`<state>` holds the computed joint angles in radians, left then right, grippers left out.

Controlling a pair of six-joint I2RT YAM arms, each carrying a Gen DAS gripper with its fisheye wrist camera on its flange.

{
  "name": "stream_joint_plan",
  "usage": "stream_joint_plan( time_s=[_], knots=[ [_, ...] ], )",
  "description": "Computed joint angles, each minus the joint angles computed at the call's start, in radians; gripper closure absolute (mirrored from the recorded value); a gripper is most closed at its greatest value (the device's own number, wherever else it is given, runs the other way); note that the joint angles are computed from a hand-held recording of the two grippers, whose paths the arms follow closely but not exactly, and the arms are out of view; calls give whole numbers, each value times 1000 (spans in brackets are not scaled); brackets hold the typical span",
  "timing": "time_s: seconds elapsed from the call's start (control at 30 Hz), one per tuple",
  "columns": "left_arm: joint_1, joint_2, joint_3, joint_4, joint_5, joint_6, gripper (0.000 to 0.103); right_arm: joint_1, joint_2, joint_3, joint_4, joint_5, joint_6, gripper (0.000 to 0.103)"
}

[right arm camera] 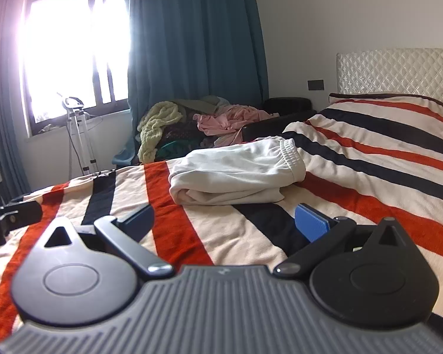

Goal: Fold clothes

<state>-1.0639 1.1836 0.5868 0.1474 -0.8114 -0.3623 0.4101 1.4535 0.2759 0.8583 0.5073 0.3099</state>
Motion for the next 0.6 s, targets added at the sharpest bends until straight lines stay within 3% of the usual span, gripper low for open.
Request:
stream_joint_plan(
  time_s=[0.6],
  knots=[
    [-33,14,-11,35,-42,9,0,32,-5,-24,43,58,-18,0]
  ],
)
